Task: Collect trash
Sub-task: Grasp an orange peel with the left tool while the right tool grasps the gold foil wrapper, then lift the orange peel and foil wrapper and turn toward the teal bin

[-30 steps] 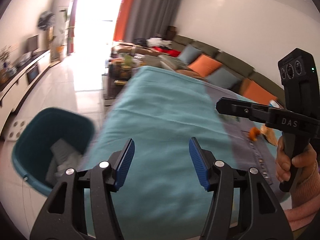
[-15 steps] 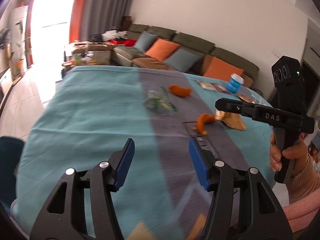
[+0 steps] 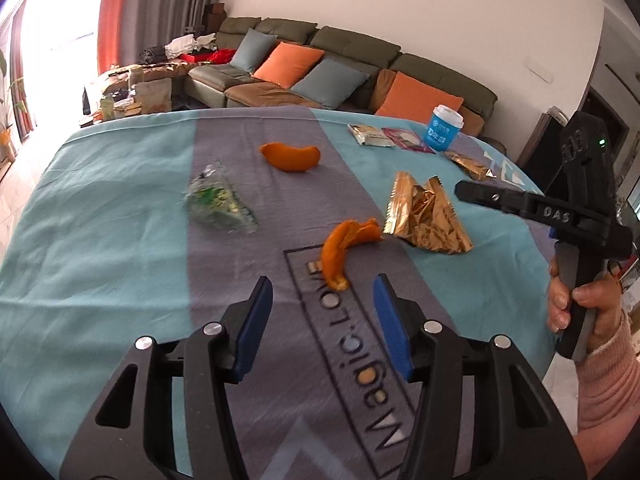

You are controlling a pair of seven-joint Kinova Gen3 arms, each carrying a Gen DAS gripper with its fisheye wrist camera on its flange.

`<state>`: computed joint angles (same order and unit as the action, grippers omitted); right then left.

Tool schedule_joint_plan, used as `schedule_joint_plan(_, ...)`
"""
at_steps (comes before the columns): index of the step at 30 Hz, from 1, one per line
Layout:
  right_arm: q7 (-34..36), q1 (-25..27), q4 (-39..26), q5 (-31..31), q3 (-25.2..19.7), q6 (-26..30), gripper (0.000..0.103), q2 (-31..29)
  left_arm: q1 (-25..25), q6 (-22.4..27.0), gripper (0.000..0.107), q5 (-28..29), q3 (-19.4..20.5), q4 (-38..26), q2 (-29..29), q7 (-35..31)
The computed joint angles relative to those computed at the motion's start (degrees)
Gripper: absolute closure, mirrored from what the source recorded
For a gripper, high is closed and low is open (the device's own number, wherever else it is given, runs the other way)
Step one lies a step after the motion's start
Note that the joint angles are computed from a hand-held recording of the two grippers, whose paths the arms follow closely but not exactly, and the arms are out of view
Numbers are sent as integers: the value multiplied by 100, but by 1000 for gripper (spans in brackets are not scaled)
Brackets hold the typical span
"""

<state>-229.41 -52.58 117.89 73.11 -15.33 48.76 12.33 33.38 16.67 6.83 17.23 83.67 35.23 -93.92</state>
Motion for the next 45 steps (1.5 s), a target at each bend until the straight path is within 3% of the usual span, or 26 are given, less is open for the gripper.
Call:
schedule_joint_plan(4,-312,245,252,247,65,-582,59,-59,270,408,60,-100,-253,-483,203,167)
schedule_joint_plan(9,-181,411,219,283,100,-942,58,18,396,957,63,-173,-390,-1046,484,322)
schedule_joint_plan(16,-264,509,253,524,184,-1334,59,63,399,1196,68,-179,-354,-1273,640,243)
schedule_joint_plan(19,-398,538,306,633,173,-1398,68,29,427,1318,74,-186,-367,-1433,720,214)
schedule_joint_plan(21,-499,556,350,719,149,-1431,81,9,438,1367,78,-185,-380,-1489,744,201)
schedule_joint_plan(25,-499,548,348,754,100,-1368,90,11,453,1487,91,-169,-400,-1603,792,186)
schedule_joint_plan(33,-1253,558,578,1333,-58,-1206,100,-80,514,1282,95,-210,-495,-1375,661,310)
schedule_joint_plan(45,-1735,671,607,1934,-290,-1025,101,-134,357,330,96,-303,-556,-154,-76,683)
